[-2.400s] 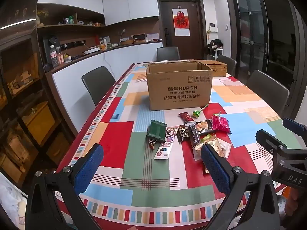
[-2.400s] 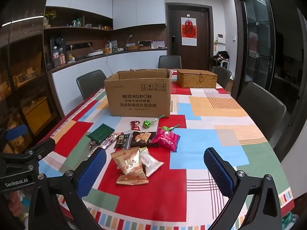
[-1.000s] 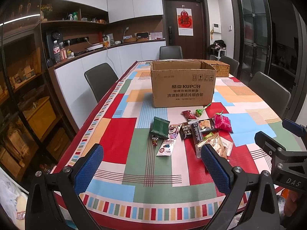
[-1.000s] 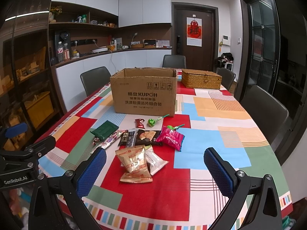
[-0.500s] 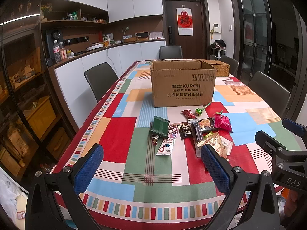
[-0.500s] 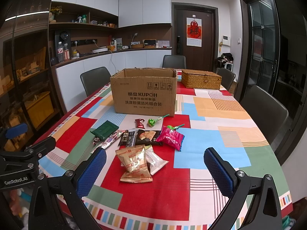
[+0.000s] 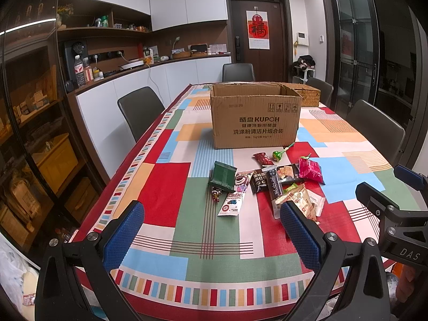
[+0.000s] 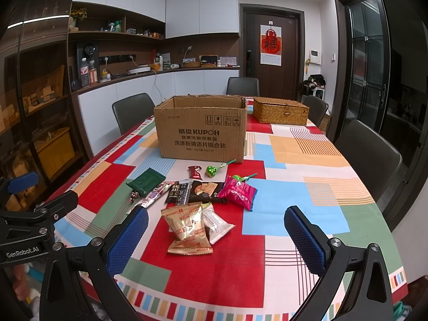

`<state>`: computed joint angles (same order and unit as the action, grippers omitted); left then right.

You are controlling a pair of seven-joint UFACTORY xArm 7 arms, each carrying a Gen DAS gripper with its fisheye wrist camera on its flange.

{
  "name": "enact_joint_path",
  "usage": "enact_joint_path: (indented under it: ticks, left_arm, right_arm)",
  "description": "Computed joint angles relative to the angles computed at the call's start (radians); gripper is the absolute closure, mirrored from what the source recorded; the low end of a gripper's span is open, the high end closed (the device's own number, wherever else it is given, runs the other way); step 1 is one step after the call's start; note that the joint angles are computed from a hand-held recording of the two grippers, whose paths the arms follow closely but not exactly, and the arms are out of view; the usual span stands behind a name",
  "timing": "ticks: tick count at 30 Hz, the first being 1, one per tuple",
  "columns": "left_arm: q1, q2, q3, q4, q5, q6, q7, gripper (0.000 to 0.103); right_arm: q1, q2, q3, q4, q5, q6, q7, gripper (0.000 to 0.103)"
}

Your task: Organize snacks

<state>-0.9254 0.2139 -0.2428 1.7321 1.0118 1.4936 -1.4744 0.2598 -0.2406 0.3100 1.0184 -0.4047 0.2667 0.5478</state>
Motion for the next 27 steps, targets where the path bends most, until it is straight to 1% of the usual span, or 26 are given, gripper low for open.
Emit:
enact_joint_path:
  ticks: [10, 20, 23, 27]
  left_arm:
    - [0.000, 0.000, 0.000, 0.000, 0.000, 0.000, 0.000, 0.000]
    - [0.014, -0.005, -0.001, -0.018, -0.023, -0.019, -0.010, 0.000]
    - [0.025, -0.008, 0.000, -0.023, -0.039, -0.031, -0.005, 0.000]
    - [0.051, -0.022, 0.002, -0.047, -0.070, -0.073, 0.009, 0.000]
  right_arm:
    - [0.001, 0.001, 0.000, 0.000, -0.002, 0.000, 0.002, 0.000]
    - [0.011, 0.012, -0.001, 0.002, 0.000, 0.016, -0.005, 0.000]
    - [0.020, 0.023, -0.008, 0.013, 0.009, 0.033, -0.019, 0.000]
    - [0.041, 0.050, -0.021, 0.038, 0.028, 0.062, -0.050, 0.000]
